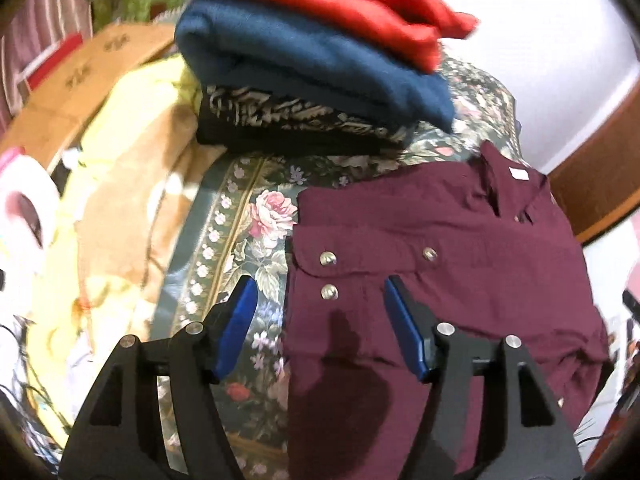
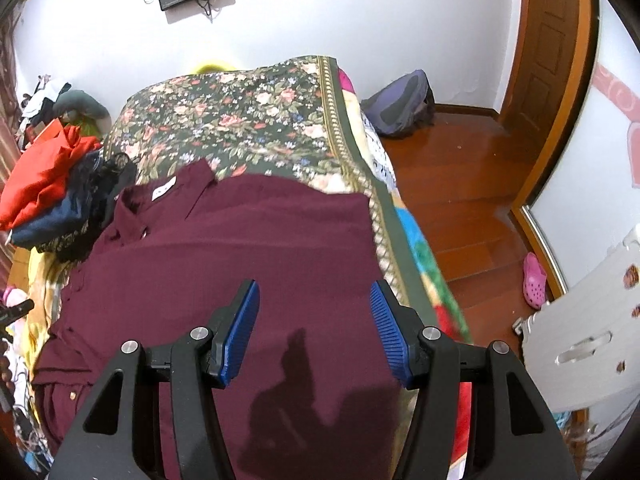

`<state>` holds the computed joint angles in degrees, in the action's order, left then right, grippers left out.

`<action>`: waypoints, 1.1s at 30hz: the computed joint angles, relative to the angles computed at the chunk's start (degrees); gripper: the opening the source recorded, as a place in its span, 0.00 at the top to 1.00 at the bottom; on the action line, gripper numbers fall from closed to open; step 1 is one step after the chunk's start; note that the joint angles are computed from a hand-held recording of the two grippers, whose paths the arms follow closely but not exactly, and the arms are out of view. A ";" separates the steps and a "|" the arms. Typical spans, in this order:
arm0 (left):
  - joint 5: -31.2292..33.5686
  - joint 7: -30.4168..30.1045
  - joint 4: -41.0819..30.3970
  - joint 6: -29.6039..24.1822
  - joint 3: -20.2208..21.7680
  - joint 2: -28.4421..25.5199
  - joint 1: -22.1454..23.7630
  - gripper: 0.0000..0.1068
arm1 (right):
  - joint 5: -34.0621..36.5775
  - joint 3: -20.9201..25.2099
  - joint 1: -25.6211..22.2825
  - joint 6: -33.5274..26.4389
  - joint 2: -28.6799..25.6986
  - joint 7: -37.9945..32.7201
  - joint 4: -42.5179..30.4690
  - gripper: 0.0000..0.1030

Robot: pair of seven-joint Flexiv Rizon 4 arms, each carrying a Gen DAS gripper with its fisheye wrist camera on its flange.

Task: Fold large clothes
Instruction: 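Open the left gripper and smooth the folded shirt with the right gripper, then grasp the maroon shirt's hem with both grippers and lift it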

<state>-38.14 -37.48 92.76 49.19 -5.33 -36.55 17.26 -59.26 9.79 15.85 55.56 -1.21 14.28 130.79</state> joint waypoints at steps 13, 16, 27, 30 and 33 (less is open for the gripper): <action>8.10 -14.07 -21.71 -24.54 0.39 -16.16 0.12 0.30 | 13.72 -4.27 -5.25 15.64 -7.09 -13.87 -0.20 0.39; 7.63 -12.80 -22.15 -24.70 -0.53 -16.79 0.34 0.26 | 18.98 -5.14 -5.29 19.27 -9.56 -17.49 -0.44 0.39; -2.17 -8.87 -17.50 -20.02 -4.32 -16.24 1.93 0.63 | 31.60 -12.89 1.06 27.17 -15.48 -24.80 -3.37 0.53; -1.92 -3.66 -12.60 -13.20 -4.01 -12.01 0.70 0.77 | 18.33 -20.80 7.07 24.31 -12.42 -13.73 -1.15 0.83; -1.38 2.49 -7.46 -4.03 -3.83 -7.27 -1.21 0.82 | 6.77 -23.11 7.69 23.31 -9.60 -6.24 0.06 0.91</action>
